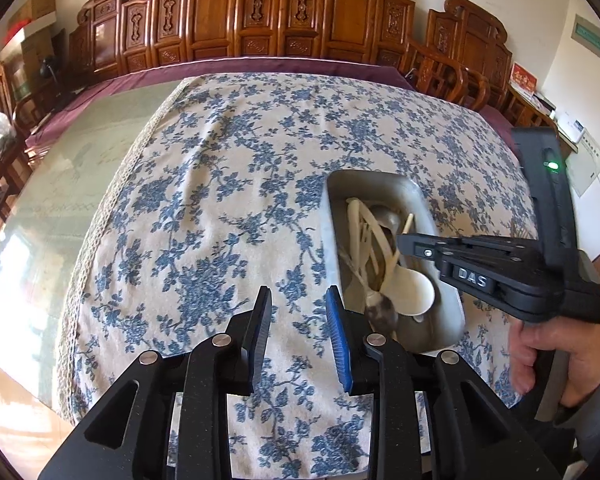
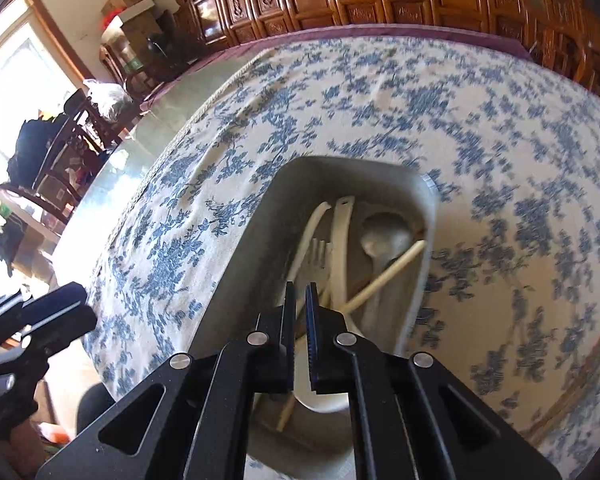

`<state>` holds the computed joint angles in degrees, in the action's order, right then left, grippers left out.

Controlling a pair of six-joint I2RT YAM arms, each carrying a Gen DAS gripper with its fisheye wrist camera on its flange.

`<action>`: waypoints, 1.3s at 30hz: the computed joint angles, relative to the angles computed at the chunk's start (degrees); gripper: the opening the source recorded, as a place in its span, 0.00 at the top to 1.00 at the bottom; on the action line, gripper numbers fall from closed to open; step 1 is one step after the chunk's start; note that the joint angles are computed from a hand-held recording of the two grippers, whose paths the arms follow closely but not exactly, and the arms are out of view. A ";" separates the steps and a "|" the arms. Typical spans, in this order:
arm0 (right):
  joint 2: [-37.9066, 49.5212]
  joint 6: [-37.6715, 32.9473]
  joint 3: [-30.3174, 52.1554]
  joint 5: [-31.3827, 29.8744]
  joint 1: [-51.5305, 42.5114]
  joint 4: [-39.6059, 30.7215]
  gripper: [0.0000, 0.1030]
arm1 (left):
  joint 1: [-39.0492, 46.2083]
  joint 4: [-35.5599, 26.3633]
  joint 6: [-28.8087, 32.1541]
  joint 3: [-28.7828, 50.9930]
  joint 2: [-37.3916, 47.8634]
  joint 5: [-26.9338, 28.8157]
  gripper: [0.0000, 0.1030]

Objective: Organize utensils
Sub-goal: 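Lower the metal spoon into the tray and open right gripper, then move right gripper to the metal fork and grasp it by its handle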

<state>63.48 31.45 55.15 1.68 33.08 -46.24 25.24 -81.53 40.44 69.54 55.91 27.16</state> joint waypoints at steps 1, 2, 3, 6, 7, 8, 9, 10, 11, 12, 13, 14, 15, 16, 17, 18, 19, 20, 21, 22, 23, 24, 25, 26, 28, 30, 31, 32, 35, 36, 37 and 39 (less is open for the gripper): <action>-1.39 -0.57 -0.20 0.51 -0.28 -0.99 0.93 | -1.03 0.12 -0.84 -0.12 -0.47 -0.22 0.68; -2.80 -1.11 -0.49 0.74 -0.75 -1.87 0.93 | -2.44 0.42 -2.04 -0.34 -1.11 -0.52 0.67; -4.60 -1.76 -0.84 0.88 -1.44 -3.00 0.93 | -4.11 0.78 -3.50 -0.60 -1.72 -0.99 0.65; -9.00 -3.65 -1.46 1.14 -3.59 -6.17 0.93 | -9.00 1.81 -7.98 -1.40 -3.21 -2.53 0.57; -10.79 -4.71 -1.64 1.17 -4.72 -7.57 0.93 | -11.16 2.43 -9.85 -1.88 -3.89 -3.26 0.52; -12.48 -5.92 -1.79 1.20 -5.98 -8.98 0.93 | -12.86 2.97 -11.29 -2.27 -4.36 -4.01 0.49; -13.57 -6.69 -1.95 1.27 -6.86 -9.82 0.93 | -15.07 3.66 -13.11 -2.77 -4.91 -5.09 0.45; -15.05 -7.82 -2.16 1.11 -8.19 -10.91 0.93 | -18.16 4.46 -15.48 -3.36 -5.47 -6.49 0.43; -16.63 -9.11 -2.34 0.83 -9.79 -12.16 0.93 | -20.72 5.18 -17.51 -3.91 -5.97 -7.81 0.41; -17.69 -10.05 -2.60 0.53 -10.99 -12.85 0.93 | -23.33 5.98 -19.70 -4.36 -6.37 -9.26 0.35; -19.27 -11.45 -2.86 0.07 -12.87 -14.00 0.93 | -25.07 6.46 -21.17 -4.56 -6.63 -10.15 0.30; -20.75 -12.95 -3.14 -0.68 -15.02 -15.09 0.93 | -27.66 7.21 -23.34 -4.92 -7.01 -11.33 0.28; -21.80 -13.82 -3.43 -1.16 -16.40 -15.81 0.93 | -30.13 7.82 -25.43 -5.16 -7.21 -12.33 0.23; -23.34 -16.05 -3.71 -2.62 -19.66 -17.04 0.93 | -32.40 8.40 -27.33 -5.32 -7.37 -13.13 0.18; -24.47 -17.89 -3.89 -3.78 -22.37 -18.08 0.93 | -34.31 8.94 -28.84 -5.51 -7.47 -13.76 0.16; -25.46 -19.96 -4.11 -5.17 -25.36 -19.02 0.93 | -36.00 9.37 -30.10 -5.66 -7.52 -14.30 0.15; -26.65 -23.80 -4.47 -7.81 -30.71 -20.35 0.93 | -37.72 9.71 -31.36 -5.75 -7.51 -14.98 0.14; -27.26 -26.62 -4.63 -9.63 -34.53 -21.27 0.93 | -40.16 10.18 -33.12 -5.87 -7.47 -16.05 0.13; -27.90 -30.06 -5.01 -11.75 -39.13 -22.19 0.93 | -42.30 10.63 -34.67 -5.97 -7.35 -16.99 0.13; -28.26 -33.42 -5.38 -13.81 -43.63 -23.00 0.93 | -43.58 10.93 -35.61 -6.03 -7.23 -17.49 0.13; -28.41 -36.03 -5.66 -15.38 -47.29 -23.68 0.93 | -45.54 11.32 -37.05 -6.13 -7.11 -18.27 0.13; -28.47 -40.18 -6.06 -17.90 -52.91 -24.51 0.91 | -47.15 11.62 -38.21 -6.26 -7.09 -18.96 0.13; -28.55 -43.70 -6.58 -19.90 -57.61 -25.00 0.90 | -49.08 12.03 -39.53 -6.40 -6.93 -19.78 0.13; -28.29 -47.04 -6.97 -21.58 -61.85 -25.49 0.90 | -50.46 12.28 -40.47 -6.41 -6.74 -20.44 0.13; -27.19 -53.63 -8.01 -24.48 -70.15 -26.18 0.90 | -53.26 12.98 -42.19 -6.60 -6.14 -21.91 0.13; -25.87 -59.27 -8.94 -26.62 -77.11 -26.59 0.90 | -56.05 13.71 -43.88 -6.82 -5.56 -23.19 0.13; -25.27 -61.33 -9.28 -27.33 -79.62 -26.75 0.90 | -56.99 13.95 -44.51 -6.92 -5.41 -23.63 0.13; -24.46 -63.58 -9.64 -28.04 -82.39 -26.87 0.90 | -58.00 14.40 -45.14 -7.06 -5.07 -24.01 0.13; -22.61 -68.93 -10.50 -29.44 -88.81 -27.17 0.88 | -60.36 15.35 -46.70 -7.20 -4.14 -24.82 0.13; -22.01 -70.35 -10.78 -29.71 -90.56 -27.06 0.82 | -61.17 15.71 -47.23 -7.32 -3.82 -25.07 0.13; -21.45 -71.60 -10.87 -30.02 -92.05 -27.12 0.78 | -61.69 15.95 -47.54 -7.43 -3.63 -25.20 0.13; -20.36 -73.54 -11.63 -30.09 -94.45 -26.66 0.78 | -63.43 16.67 -48.58 -7.63 -2.93 -25.66 0.13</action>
